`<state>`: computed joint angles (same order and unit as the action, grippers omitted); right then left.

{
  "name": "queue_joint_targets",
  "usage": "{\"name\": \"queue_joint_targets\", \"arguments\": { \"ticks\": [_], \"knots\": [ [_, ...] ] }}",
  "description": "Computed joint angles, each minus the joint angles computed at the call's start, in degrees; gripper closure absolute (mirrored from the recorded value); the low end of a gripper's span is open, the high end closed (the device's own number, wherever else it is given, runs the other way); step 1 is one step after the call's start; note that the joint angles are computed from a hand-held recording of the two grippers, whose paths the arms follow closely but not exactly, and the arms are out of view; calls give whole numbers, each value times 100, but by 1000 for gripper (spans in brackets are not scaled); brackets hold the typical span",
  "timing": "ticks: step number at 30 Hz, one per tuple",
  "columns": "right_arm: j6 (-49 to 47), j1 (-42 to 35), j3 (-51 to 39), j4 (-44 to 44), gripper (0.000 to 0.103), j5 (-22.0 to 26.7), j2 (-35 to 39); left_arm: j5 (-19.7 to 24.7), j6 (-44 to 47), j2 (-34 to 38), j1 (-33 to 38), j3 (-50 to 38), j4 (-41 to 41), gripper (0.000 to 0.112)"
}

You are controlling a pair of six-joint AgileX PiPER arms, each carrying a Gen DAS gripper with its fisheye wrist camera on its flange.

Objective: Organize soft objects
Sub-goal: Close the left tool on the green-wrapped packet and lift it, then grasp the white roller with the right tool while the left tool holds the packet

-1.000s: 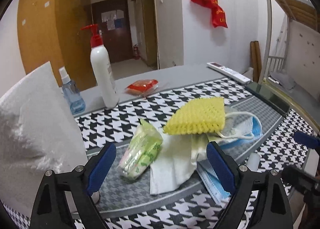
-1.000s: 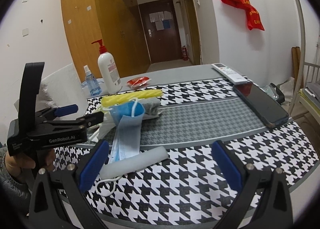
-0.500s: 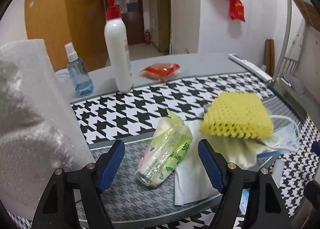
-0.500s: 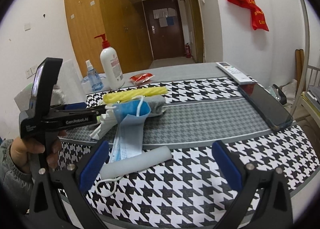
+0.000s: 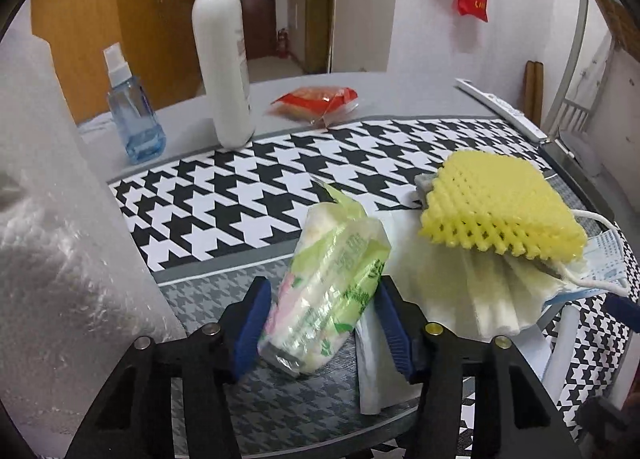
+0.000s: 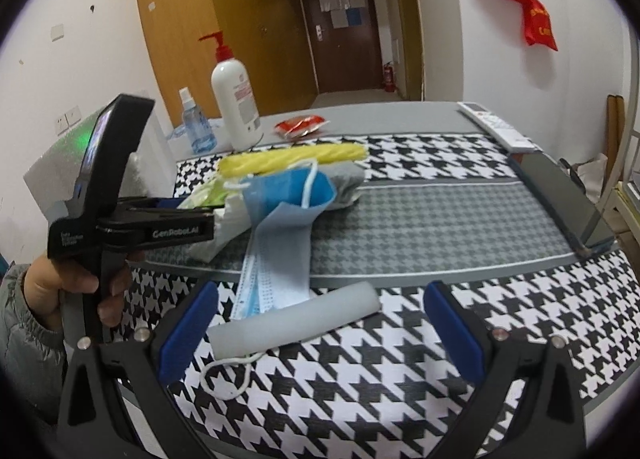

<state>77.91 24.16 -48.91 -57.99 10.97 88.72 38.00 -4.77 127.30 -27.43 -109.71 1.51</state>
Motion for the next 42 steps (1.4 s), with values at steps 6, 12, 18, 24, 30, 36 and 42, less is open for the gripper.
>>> {"name": "queue_joint_targets", "arguments": {
  "ticks": [6, 12, 18, 24, 30, 36, 42],
  "knots": [
    [-795, 24, -90, 853, 0, -4, 116, -99, -12, -60, 33, 110, -36, 78],
    [-471, 197, -163, 925, 0, 306, 187, -610, 264, -390, 114, 657, -373, 85],
    [627, 622, -288, 313, 0, 945, 228, -1241, 284, -834, 112, 1372, -343, 85],
    [1133, 782, -414, 301, 0, 1236, 311, -1283, 673, -866, 219, 1445, -839, 84],
    [1855, 1074, -579, -106, 0, 1671, 461, -1529, -437, -861, 197, 1461, -128, 85],
    [1889, 1325, -922, 180, 0, 2226, 661, -1160, -2201, -864, 115, 1427, 1506, 85],
    [2022, 1537, -1187, 256, 0, 2819, 841, -1173, -2953, -1004, 162, 1685, 2252, 85]
  ]
}}
